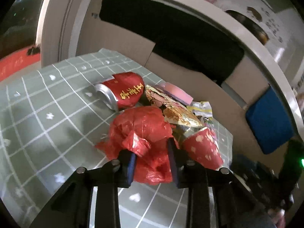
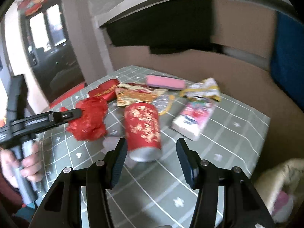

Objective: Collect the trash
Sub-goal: 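Grasp the red plastic bag with left tool while right tool grasps red cup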

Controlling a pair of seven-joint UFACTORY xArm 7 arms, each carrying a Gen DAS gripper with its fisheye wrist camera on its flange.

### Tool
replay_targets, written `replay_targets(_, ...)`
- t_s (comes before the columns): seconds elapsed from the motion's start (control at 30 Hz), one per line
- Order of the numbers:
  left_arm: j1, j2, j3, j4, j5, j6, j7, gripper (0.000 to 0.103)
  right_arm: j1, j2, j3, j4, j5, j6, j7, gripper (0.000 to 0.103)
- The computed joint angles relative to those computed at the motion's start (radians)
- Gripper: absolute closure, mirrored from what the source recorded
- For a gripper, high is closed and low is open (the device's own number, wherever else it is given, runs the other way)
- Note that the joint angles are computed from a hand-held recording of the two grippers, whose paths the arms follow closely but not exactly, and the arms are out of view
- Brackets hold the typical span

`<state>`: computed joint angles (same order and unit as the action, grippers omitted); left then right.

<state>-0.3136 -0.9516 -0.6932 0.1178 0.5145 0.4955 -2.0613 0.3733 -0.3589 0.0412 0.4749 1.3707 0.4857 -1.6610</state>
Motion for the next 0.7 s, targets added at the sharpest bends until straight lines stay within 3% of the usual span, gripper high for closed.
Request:
replay_targets(0.13, -0.121, -0.041, 0.023, -0.013, -0.032, 0.098, 0.043, 0.081, 0.041, 0.099, 0.061, 0.066, 0.041, -0.076, -0.034, 0.051)
replay_targets(0.27, -0.142, -0.057, 0.029, -0.039, -0.029, 0.068, 0.037, 0.081, 0.056, 0.201, 0.1, 0.13, 0.038, -0.14, -0.019, 0.051)
replay_targets(0.33, -0.16, -0.085, 0.021, -0.054, -0.032, 0.063, 0.02, 0.073, 0.051, 0.232, 0.103, 0.149, 0.015, -0.13, 0.006, 0.05)
replay_targets(0.4, -0.178, -0.127, 0.013, -0.073, -0.029, 0.056, 0.002, 0.052, 0.043, 0.237, 0.103, 0.153, -0.013, -0.11, 0.037, 0.05)
replay_targets(0.47, -0.177, -0.135, 0.0, -0.07, -0.027, 0.069, -0.012, 0.05, 0.035, 0.228, 0.099, 0.15, -0.03, -0.087, 0.047, 0.053)
replay_targets(0.7, -0.209, -0.105, -0.013, -0.04, -0.063, 0.262, -0.083, 0.046, -0.001, 0.113, 0.045, 0.093, -0.024, -0.003, 0.074, 0.055)
